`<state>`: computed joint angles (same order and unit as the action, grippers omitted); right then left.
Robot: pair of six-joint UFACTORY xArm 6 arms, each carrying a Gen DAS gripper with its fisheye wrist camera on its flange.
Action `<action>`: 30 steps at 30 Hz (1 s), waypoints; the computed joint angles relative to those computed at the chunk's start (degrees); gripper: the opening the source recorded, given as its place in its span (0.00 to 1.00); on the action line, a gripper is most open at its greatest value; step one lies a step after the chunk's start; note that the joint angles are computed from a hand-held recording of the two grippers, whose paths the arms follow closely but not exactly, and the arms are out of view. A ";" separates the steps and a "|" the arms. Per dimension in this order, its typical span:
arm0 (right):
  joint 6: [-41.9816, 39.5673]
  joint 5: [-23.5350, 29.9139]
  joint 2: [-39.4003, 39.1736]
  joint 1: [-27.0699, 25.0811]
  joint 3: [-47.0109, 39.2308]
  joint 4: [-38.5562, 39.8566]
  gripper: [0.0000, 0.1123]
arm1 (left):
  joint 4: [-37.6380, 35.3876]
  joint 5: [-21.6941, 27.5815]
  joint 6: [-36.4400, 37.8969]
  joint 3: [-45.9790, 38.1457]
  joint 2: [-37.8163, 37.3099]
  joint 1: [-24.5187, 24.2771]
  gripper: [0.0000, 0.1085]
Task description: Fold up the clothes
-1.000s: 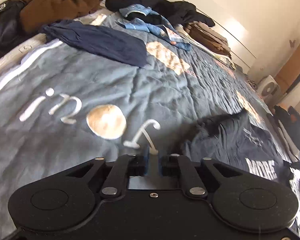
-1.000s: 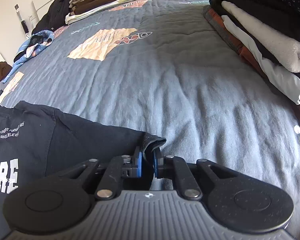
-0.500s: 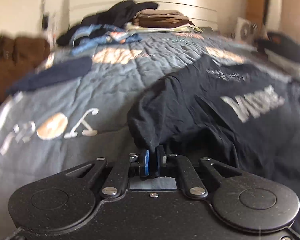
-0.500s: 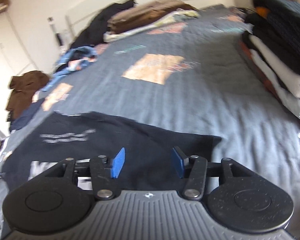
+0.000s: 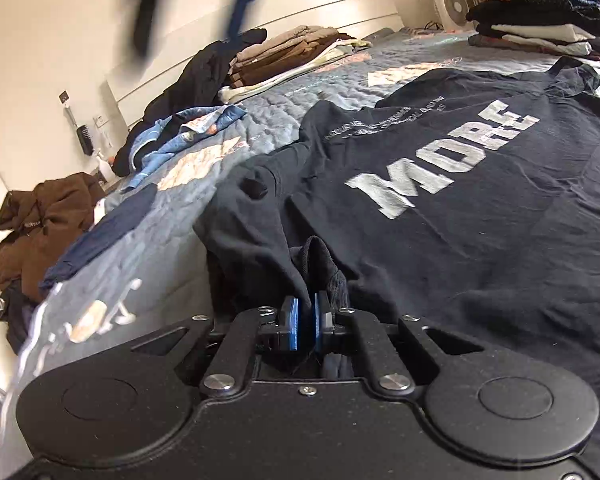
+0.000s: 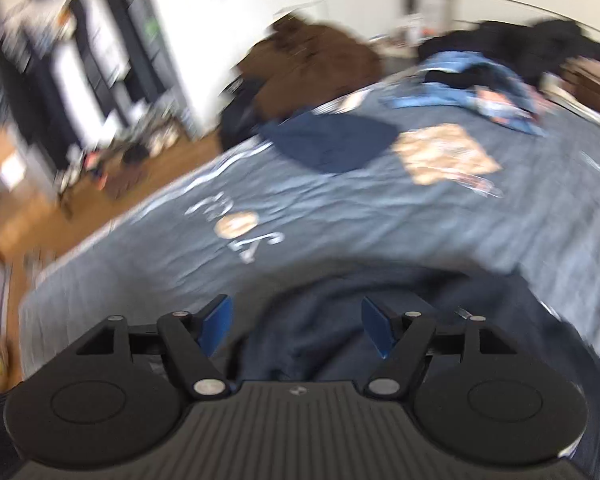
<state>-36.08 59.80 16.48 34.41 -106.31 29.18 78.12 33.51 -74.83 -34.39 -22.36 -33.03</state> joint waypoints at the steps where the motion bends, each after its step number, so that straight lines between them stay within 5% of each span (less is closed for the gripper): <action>1: 0.36 1.84 2.86 2.42 -3.83 -4.61 0.63 | 0.64 -0.01 -0.95 0.02 0.44 -0.21 0.07; 5: -2.39 5.44 8.63 10.60 -9.67 -24.44 0.63 | 1.85 -0.99 -0.53 0.08 0.69 0.00 0.07; 11: -12.83 -1.82 4.95 14.93 2.35 -40.83 0.63 | 3.72 -5.58 -1.19 2.08 -0.71 2.66 0.07; 16: -20.15 -6.44 2.15 15.42 9.34 -41.41 0.60 | 3.13 -7.16 -1.24 2.03 -0.71 3.54 0.07; 19: -20.14 -9.74 1.62 15.33 11.60 -43.83 0.36 | 2.74 -7.71 -1.08 1.91 -0.66 3.76 0.07; 24: -15.59 -3.59 3.02 13.94 7.69 -44.74 0.21 | 2.02 -9.66 -0.10 2.37 -1.24 4.83 0.07; 30: -12.53 0.20 1.44 11.17 7.13 -37.01 0.19 | -2.77 -14.05 2.92 3.65 -3.97 7.97 0.12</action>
